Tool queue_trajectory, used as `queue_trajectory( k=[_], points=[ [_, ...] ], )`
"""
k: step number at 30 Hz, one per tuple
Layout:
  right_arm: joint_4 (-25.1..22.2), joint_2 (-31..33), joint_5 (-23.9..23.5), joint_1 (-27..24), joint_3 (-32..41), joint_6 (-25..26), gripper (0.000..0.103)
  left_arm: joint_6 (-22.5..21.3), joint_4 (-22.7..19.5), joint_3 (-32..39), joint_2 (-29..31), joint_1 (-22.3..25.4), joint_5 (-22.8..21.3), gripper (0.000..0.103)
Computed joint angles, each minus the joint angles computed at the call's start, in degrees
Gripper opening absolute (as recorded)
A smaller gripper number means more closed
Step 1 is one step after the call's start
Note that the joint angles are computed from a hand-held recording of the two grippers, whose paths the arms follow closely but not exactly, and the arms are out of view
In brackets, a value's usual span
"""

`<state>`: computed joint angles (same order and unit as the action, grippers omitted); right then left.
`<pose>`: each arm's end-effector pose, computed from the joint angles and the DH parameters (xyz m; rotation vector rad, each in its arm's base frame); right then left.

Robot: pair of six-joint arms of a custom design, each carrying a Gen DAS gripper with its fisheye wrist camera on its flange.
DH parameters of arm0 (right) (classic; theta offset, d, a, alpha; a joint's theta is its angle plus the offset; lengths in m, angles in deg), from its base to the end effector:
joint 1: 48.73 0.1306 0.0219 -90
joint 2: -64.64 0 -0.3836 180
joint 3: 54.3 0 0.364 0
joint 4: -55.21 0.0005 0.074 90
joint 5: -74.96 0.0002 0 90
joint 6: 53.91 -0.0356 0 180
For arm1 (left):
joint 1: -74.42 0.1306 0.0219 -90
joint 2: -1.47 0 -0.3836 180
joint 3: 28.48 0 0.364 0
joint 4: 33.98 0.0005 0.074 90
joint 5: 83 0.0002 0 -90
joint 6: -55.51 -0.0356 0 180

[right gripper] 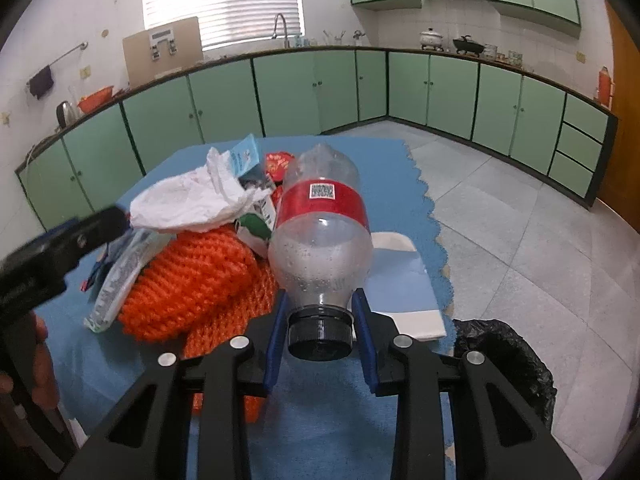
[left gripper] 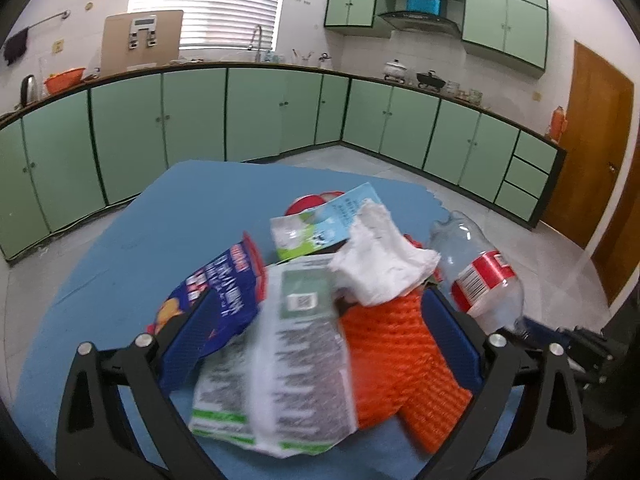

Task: Collect trash
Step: 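Close the right tool on the bottle neck while the left tool grasps the white tissue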

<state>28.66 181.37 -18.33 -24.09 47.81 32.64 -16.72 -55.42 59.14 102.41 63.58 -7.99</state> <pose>0.5711 0.2636 0.3091 -0.4540 2.2636 0.3186 0.5299 -0.0926 0.3614 -0.2775 2.1361 -0.0039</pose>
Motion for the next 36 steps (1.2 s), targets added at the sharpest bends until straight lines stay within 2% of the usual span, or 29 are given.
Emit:
queue_trajectory(
  k=[3, 6, 12, 14, 20, 22, 24, 26, 32, 35, 36],
  points=[
    [-1.2, 0.8, -2.4, -0.3, 0.6, -0.6, 0.032, -0.3, -0.8, 1.8, 1.6, 0.0, 0.2, 0.079],
    [-1.6, 1.1, -4.4, -1.0, 0.5, -1.8, 0.032, 0.2, -1.2, 2.9, 2.6, 0.1, 0.3, 0.078],
    [-0.4, 0.3, -4.5, -1.3, -0.6, -1.7, 0.032, 0.3, -2.2, 4.9, 4.1, 0.4, 1.8, 0.077],
    [-0.7, 0.4, -4.5, -1.3, -0.4, -1.8, 0.032, 0.5, -2.7, 6.0, 4.9, 0.5, 2.7, 0.073],
    [-1.2, 0.5, -4.9, -1.5, 0.1, -2.1, 0.032, 0.8, -3.2, 7.5, 6.8, 0.8, 5.4, 0.037],
    [-1.2, 0.6, -4.5, -1.5, 0.2, -2.0, 0.032, 0.4, -2.7, 7.6, 7.0, 0.4, 5.5, 0.019],
    [-1.2, 0.6, -4.4, -1.5, 0.3, -1.9, 0.032, -0.1, -1.4, 7.1, 6.8, 0.1, 5.3, 0.011],
    [-1.2, 0.6, -4.3, -1.4, 0.2, -1.8, 0.032, 0.0, -0.3, 6.3, 6.3, 0.0, 5.2, 0.006],
    [-1.3, 0.5, -3.5, -1.2, 0.1, -1.4, 0.032, 1.5, 2.7, 1.3, 2.8, -0.8, 2.3, 0.005],
    [-2.2, 1.0, -2.8, -0.9, 0.7, -1.1, 0.033, 2.6, 2.4, -0.7, 1.5, -1.2, 1.6, 0.005],
    [-2.4, 1.2, -2.7, -0.9, 0.9, -1.3, 0.037, 3.0, 2.0, -1.1, 1.4, -1.2, 1.9, 0.005]
  ],
)
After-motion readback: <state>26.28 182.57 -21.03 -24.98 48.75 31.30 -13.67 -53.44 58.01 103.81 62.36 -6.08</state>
